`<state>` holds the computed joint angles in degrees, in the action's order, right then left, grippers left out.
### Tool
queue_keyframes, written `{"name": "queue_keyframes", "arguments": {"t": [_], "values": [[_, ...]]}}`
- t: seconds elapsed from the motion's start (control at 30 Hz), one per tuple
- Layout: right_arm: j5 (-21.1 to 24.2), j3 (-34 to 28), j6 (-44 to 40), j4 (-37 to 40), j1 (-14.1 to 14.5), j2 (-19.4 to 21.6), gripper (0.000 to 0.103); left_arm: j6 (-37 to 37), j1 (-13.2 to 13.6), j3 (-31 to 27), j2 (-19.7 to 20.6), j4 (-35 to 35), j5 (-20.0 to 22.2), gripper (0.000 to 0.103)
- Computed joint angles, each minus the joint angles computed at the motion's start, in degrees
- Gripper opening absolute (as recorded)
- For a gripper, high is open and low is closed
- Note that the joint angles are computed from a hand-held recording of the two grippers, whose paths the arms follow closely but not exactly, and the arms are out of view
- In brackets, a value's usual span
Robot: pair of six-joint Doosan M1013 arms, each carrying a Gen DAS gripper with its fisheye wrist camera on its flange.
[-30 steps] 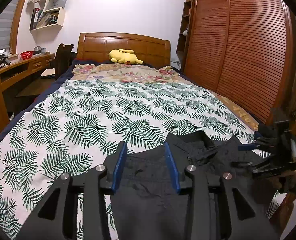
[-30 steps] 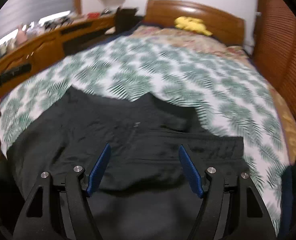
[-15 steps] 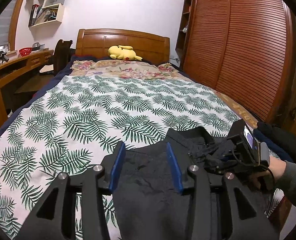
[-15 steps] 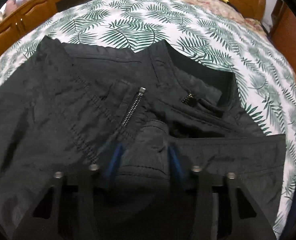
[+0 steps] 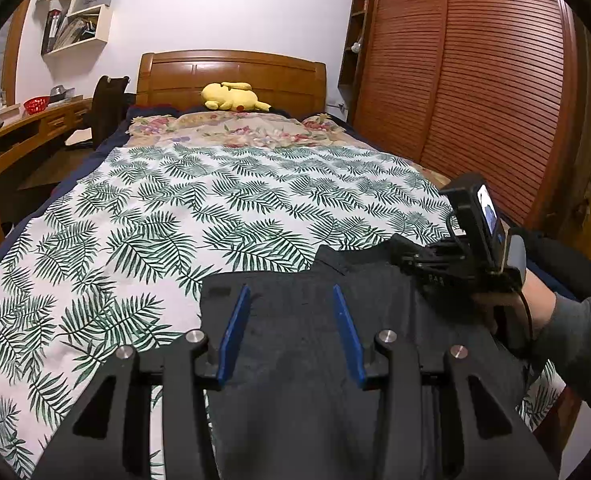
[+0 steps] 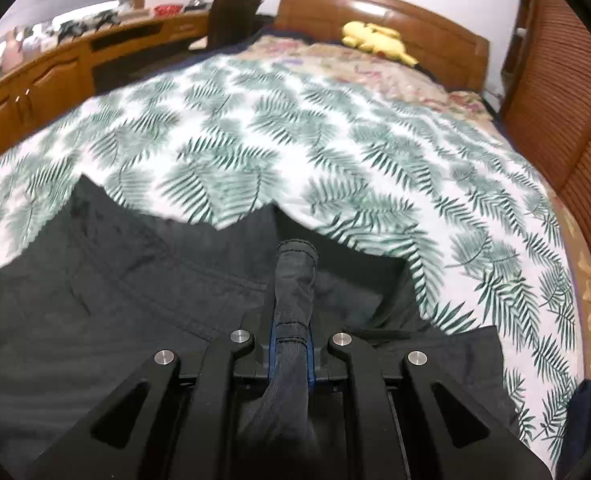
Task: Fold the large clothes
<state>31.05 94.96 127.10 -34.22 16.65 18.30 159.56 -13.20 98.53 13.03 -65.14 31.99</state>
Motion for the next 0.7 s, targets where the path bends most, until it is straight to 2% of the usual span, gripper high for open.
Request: {"name": "queue_keyframes", "arguments": {"t": [0.03, 0.07, 0.1, 0.17, 0.3, 0.53, 0.6, 0.7], "values": [[0.09, -0.35, -0.97, 1.52, -0.27, 0.13, 0.008, -0.02, -0.09, -0.01, 0.04, 0.08, 0.11, 0.042], [0.39, -0.66, -3.35, 4.39, -0.57, 0.28, 0.015, -0.17, -0.19, -0.06, 0.11, 0.27, 0.27, 0.042], [1.71, -1.14, -6.03, 7.48, -0.90, 0.52, 0.031, -0.23, -0.29, -0.10, 0.16, 0.38, 0.37, 0.042], [2.99, -0.90, -5.39, 7.09, -1.01, 0.20, 0.049, -0.37, -0.53, -0.16, 0.27, 0.48, 0.77, 0.042], [-0.63, 2.50, -4.34, 8.47, -2.91, -3.53, 0.067, -0.06, -1.09, -0.04, 0.29, 0.55, 1.58, 0.042], [-1.45, 6.32, 0.18, 6.07, -6.40, -8.33, 0.068, -0.04, -2.75, 0.04, 0.44, 2.12, 2.56, 0.042], [1.68, 6.40, 4.39, 2.65, -6.72, -8.51, 0.068, 0.04, -3.21, 0.04, 0.51, 2.48, 2.99, 0.042], [6.18, 6.22, 3.40, 3.44, -7.95, -7.59, 0.068, 0.00, -3.86, 0.17, 0.58, 3.39, 3.41, 0.042]]}}
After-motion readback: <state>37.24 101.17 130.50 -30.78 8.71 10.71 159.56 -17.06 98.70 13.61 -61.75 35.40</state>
